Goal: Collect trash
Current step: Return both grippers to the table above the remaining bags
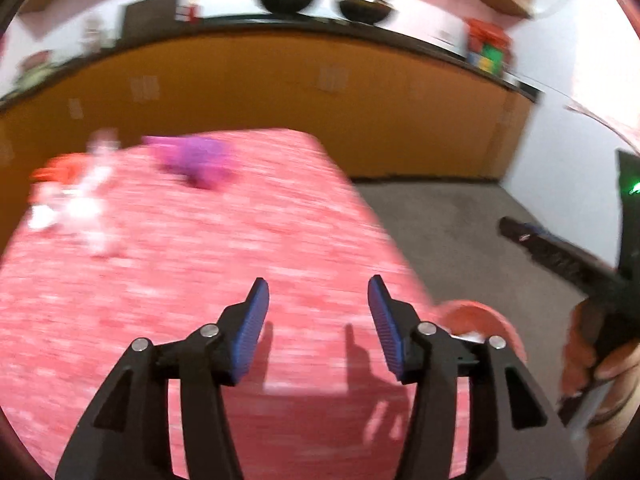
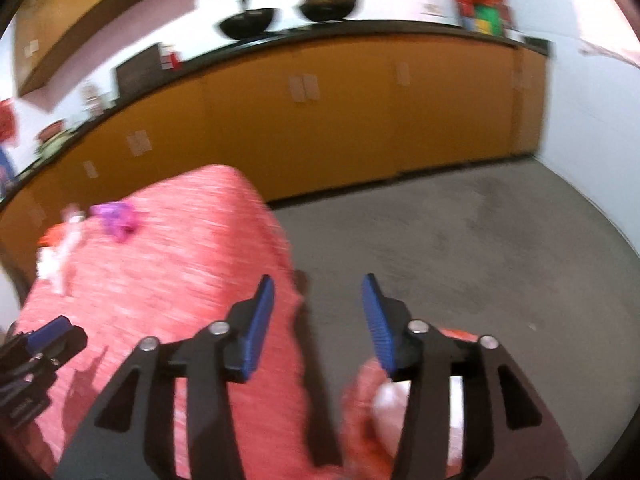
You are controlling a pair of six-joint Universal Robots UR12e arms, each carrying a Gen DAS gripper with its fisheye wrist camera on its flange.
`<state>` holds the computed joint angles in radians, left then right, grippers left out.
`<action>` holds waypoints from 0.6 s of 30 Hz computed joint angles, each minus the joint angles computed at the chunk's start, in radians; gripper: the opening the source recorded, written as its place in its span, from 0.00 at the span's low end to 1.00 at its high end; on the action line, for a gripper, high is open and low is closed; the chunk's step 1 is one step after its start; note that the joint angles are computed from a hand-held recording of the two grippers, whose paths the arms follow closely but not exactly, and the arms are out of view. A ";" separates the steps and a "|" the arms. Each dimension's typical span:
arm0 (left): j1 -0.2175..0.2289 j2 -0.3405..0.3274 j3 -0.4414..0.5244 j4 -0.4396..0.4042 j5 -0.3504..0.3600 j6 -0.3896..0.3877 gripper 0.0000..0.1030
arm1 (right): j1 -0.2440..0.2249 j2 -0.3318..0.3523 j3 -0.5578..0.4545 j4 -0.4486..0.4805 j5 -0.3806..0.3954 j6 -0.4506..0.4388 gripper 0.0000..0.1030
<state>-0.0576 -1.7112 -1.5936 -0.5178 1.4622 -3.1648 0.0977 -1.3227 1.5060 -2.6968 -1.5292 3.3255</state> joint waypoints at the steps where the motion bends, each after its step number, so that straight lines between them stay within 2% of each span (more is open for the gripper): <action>1: 0.022 0.006 -0.008 0.018 0.042 -0.007 0.51 | 0.018 0.014 -0.027 0.010 0.010 -0.011 0.50; 5: 0.091 0.006 -0.016 0.059 0.131 -0.048 0.53 | 0.095 0.105 -0.171 0.054 0.029 -0.076 0.52; 7: 0.126 0.004 -0.018 0.077 0.151 -0.069 0.54 | 0.124 0.147 -0.233 0.067 0.034 -0.092 0.55; 10: 0.162 0.002 -0.024 0.104 0.165 -0.079 0.55 | 0.162 0.221 -0.342 0.100 0.020 -0.095 0.56; 13: 0.185 0.004 -0.037 0.134 0.173 -0.079 0.58 | 0.181 0.278 -0.425 0.137 0.009 -0.085 0.58; 18: 0.226 0.002 -0.050 0.161 0.133 -0.099 0.62 | 0.211 0.376 -0.568 0.197 -0.057 -0.104 0.62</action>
<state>0.1679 -1.7093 -1.6434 -0.3569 1.5948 -3.2641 0.3091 -0.9464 0.9377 -2.4999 -1.5865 3.2213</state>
